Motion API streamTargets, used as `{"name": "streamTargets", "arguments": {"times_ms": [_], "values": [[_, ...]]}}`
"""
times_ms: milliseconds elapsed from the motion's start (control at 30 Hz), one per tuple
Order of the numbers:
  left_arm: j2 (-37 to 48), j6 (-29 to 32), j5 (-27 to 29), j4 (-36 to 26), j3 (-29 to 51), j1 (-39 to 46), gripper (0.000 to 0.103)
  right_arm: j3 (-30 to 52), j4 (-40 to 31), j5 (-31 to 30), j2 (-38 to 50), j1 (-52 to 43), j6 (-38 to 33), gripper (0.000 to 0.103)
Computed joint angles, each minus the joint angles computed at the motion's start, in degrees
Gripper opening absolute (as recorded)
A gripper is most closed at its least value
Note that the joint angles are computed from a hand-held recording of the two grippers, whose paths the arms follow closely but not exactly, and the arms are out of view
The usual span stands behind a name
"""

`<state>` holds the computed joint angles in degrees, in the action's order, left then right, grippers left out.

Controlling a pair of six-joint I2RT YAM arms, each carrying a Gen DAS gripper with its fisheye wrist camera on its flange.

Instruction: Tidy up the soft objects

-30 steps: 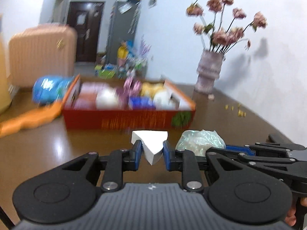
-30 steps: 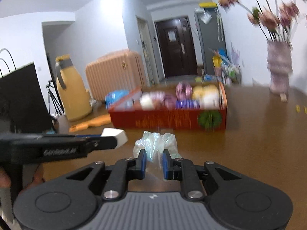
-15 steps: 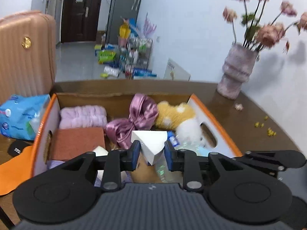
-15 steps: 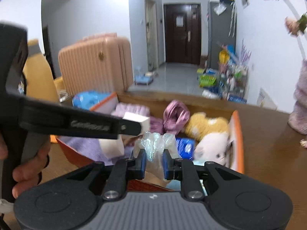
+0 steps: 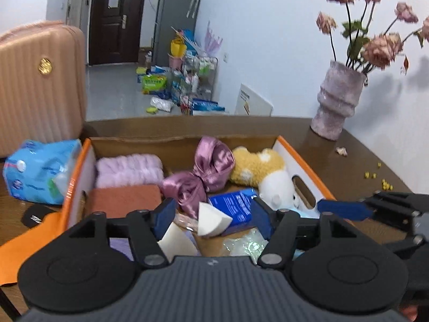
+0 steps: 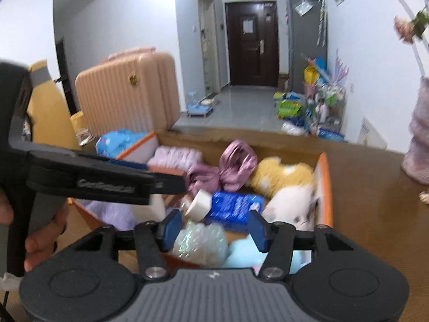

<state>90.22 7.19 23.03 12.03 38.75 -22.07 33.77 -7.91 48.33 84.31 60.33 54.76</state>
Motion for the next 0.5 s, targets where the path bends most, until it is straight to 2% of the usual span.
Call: {"name": "streamTargets", "arguments": {"times_ms": [100, 167, 367, 400, 433, 467, 500], "values": [[-5.26, 0.62, 0.06, -2.32, -1.78, 1.16, 0.066, 2.37, -10.26, 3.59, -3.95, 2.63, 4.74, 0.056], [-9.25, 1.54, 0.23, -3.69, -3.85, 2.04, 0.071, 4.03, -15.99, 5.92, -5.23, 5.18, 8.39, 0.059], [-22.40, 3.48, 1.14, -4.41, -14.13, 6.59, 0.073, 9.38, -33.79, 11.62, -2.28, 14.97, 26.90, 0.064], [-25.42, 3.47, 1.41, -3.12, -16.92, 7.75, 0.074, 10.34, -37.09, 12.94, -0.65, 16.85, 31.38, 0.066], [-28.79, 3.24, 1.94, -0.20, -20.64, 9.14, 0.083, 11.32, -40.42, 14.77, 1.40, 18.78, 36.36, 0.070], [-31.95, 2.83, 2.55, 3.80, -24.62, 10.39, 0.093, 12.46, -44.94, 17.37, 4.69, 21.00, 43.31, 0.081], [-34.56, 2.23, 2.91, 9.15, -28.95, 11.63, 0.097, 14.25, -51.73, 20.05, 9.59, 23.09, 52.95, 0.088]]}}
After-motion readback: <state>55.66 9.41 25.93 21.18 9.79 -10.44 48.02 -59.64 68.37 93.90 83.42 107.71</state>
